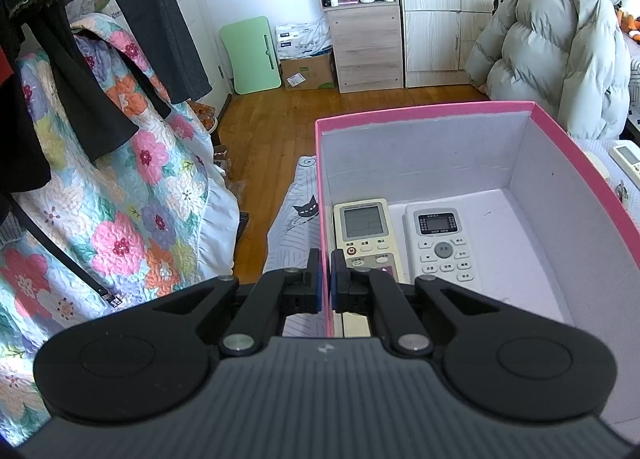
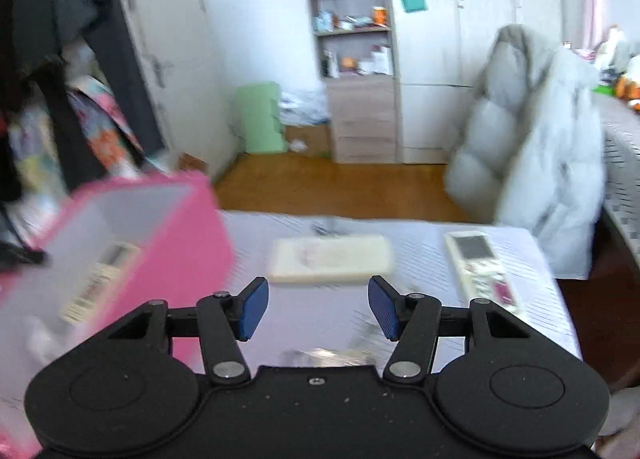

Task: Organize rigid objects
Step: 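Grasp the silver keys on the sheet with the right gripper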

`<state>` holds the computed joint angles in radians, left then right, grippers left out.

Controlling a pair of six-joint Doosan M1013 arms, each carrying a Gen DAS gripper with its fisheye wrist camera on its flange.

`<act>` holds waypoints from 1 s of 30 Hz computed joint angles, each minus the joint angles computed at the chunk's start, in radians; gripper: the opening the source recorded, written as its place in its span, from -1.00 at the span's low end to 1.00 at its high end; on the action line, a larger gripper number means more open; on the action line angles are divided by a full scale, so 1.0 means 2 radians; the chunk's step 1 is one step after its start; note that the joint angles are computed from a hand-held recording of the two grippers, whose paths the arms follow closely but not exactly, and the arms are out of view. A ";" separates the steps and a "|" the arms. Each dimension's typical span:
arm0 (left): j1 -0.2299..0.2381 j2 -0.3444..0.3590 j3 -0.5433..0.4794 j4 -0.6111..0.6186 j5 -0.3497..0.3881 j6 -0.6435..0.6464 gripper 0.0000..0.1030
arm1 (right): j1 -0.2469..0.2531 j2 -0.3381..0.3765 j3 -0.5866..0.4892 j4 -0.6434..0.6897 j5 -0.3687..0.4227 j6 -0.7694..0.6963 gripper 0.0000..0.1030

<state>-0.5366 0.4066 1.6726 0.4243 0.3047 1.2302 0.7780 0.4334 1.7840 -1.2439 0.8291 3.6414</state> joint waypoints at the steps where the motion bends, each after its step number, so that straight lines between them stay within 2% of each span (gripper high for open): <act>1: 0.001 0.000 0.000 -0.001 0.000 0.001 -0.94 | -0.003 0.007 -0.003 0.003 0.003 0.005 0.20; 3: 0.000 0.000 -0.001 0.007 0.002 -0.006 -0.94 | -0.010 0.012 -0.003 0.014 0.000 0.024 0.20; 5: -0.002 -0.002 0.003 0.043 -0.003 -0.038 -0.94 | -0.018 0.022 -0.011 0.038 0.000 0.023 0.19; 7: -0.007 -0.002 0.005 0.095 0.001 -0.079 -0.93 | -0.023 0.036 -0.026 0.059 0.017 0.002 0.19; 10: -0.007 0.000 0.002 0.107 0.004 -0.082 -0.92 | -0.026 0.048 -0.040 0.081 0.056 -0.018 0.19; 13: -0.008 0.000 0.002 0.106 0.004 -0.083 -0.92 | -0.035 0.044 -0.031 0.073 0.027 0.001 0.22; 15: -0.010 0.000 0.003 0.109 0.004 -0.088 -0.92 | -0.034 0.051 -0.038 0.072 0.044 -0.029 0.10; 17: -0.012 0.001 0.002 0.127 0.008 -0.100 -0.92 | -0.031 0.048 -0.034 0.064 0.039 -0.033 -0.44; 18: -0.013 0.002 0.002 0.136 0.010 -0.105 -0.92 | -0.032 0.045 -0.032 0.067 0.034 -0.030 -0.44; 20: -0.014 0.001 0.003 0.140 0.010 -0.110 -0.92 | -0.027 0.040 -0.024 0.054 0.033 -0.003 -0.44; 25: -0.015 0.000 0.006 0.136 0.007 -0.112 -0.92 | -0.018 0.019 0.013 -0.035 -0.006 0.127 -0.44; 30: -0.015 0.000 0.006 0.136 0.007 -0.112 -0.92 | -0.013 0.008 0.033 -0.104 -0.017 0.211 -0.44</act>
